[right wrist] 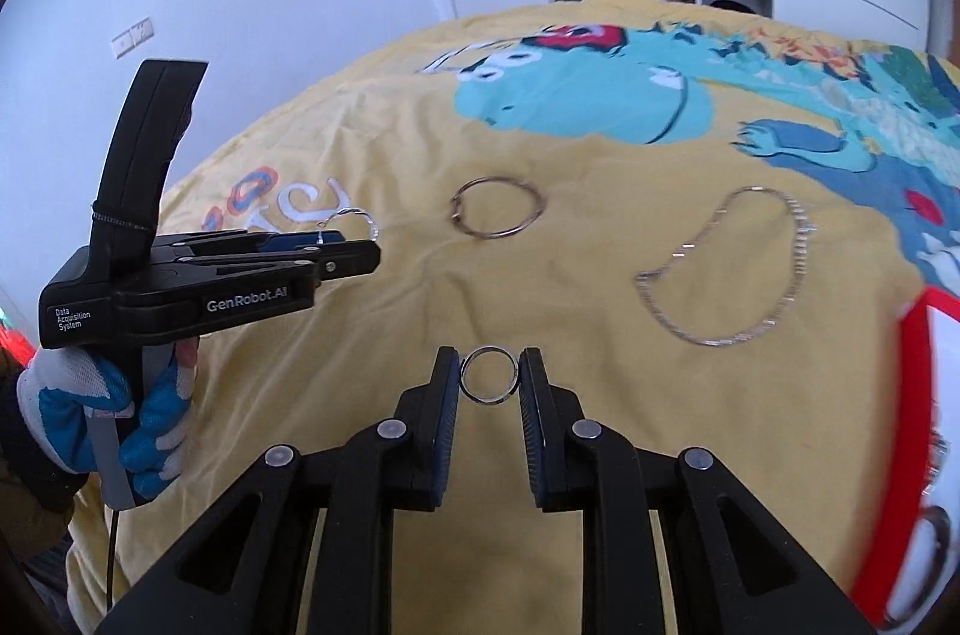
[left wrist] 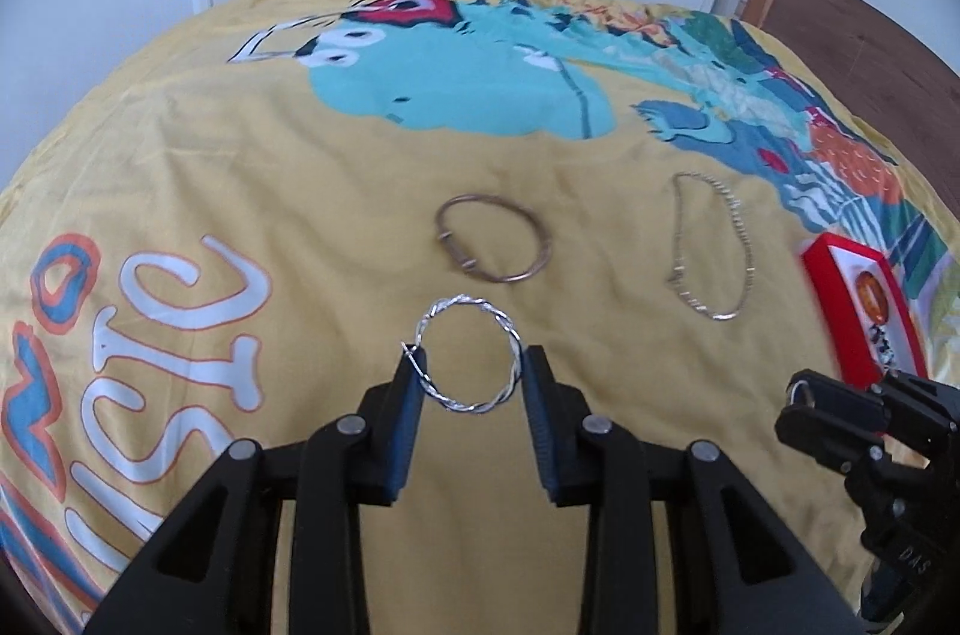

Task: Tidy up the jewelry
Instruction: 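Carry the hoop and small ring into the red box and open both tools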

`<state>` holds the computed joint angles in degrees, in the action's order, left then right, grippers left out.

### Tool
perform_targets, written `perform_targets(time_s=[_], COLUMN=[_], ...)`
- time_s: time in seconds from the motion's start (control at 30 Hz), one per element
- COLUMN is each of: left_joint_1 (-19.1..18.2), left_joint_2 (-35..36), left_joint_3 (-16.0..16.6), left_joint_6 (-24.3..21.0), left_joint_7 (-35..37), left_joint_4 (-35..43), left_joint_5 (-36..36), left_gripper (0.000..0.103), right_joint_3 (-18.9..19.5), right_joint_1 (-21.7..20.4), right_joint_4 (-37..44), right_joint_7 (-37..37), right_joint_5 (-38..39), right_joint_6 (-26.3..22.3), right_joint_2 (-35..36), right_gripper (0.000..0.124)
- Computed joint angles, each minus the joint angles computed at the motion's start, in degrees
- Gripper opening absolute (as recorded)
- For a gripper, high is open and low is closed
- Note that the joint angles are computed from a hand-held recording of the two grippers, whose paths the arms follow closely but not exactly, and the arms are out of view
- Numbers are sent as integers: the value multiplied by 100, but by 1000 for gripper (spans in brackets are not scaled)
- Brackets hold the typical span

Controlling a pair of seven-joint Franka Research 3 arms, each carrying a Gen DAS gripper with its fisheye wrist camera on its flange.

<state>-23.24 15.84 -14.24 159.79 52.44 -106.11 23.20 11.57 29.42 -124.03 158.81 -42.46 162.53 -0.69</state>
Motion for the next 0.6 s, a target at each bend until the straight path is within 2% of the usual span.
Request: perform_targets(time_s=[0.13, 0.27, 0.43, 0.6], left_joint_1=[-210, -508, -989, -1614], left_joint_2=[171, 528, 1252, 2098], left_joint_3=[-187, -359, -611, -713], left_joint_6=[-124, -251, -514, -1024], left_joint_7=[132, 363, 816, 1374], left_joint_4=[416, 991, 2046, 3284], left_joint_5=[-65, -190, -486, -704], left_gripper=[30, 30, 30, 30], right_joint_3=[75, 105, -23, -99], right_joint_1=[-241, -536, -858, -1101], right_joint_4=[-735, -1535, -2502, -3246], right_joint_7=[73, -149, -633, -1050], right_joint_5=[66, 424, 957, 1543], right_joint_6=[-229, -537, -945, -1196], right_joint_2=[-896, -1854, -2997, -3763], right_gripper=[20, 20, 20, 20])
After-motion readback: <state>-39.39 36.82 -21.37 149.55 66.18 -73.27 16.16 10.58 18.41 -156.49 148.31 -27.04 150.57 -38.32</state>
